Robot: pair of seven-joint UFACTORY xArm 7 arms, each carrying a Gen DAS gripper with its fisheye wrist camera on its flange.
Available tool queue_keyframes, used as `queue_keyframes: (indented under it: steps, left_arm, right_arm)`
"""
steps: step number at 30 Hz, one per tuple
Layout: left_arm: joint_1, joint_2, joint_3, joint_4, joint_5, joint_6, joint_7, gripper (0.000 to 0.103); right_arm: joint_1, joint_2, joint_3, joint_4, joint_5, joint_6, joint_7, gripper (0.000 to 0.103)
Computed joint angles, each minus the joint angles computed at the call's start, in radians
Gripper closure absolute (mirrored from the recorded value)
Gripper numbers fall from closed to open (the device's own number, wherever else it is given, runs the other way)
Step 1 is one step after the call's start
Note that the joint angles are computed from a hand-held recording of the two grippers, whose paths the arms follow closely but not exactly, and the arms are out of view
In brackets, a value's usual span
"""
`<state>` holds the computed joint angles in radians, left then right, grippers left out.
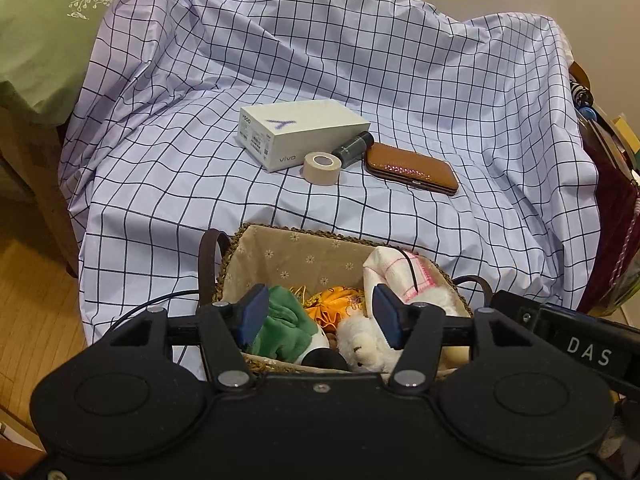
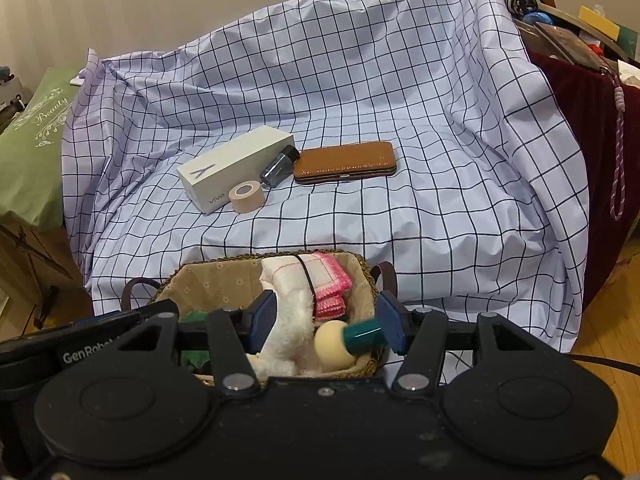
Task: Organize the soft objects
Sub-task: 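Open both grippers to drop the mushroom sponge and black brush into the basket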
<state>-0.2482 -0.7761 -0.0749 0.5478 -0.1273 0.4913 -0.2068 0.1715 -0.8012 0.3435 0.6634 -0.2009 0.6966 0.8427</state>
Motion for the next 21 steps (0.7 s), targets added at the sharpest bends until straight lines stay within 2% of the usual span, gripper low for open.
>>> queue_keyframes:
  steps: [12, 14, 16, 21]
  left_arm:
    - [0.007, -0.01, -0.001, -0.01, 0.004, 0.007, -0.002, 0.048]
    - [0.009, -0.009, -0.004, -0.008, 0.007, 0.011, -0.005, 0.046]
    - [0.017, -0.008, -0.012, -0.006, 0.014, 0.01, -0.014, 0.039]
    - [0.026, -0.013, -0.024, -0.007, 0.034, 0.008, -0.026, 0.039]
  right_arm:
    - [0.004, 0.003, -0.001, 0.003, 0.001, 0.007, 0.002, 0.048]
    - [0.005, 0.005, -0.002, 0.003, 0.002, 0.008, 0.002, 0.048]
    - [0.006, 0.006, -0.003, 0.002, 0.001, 0.008, 0.001, 0.048]
    - [0.006, 0.006, -0.004, 0.002, 0.002, 0.008, 0.0, 0.048]
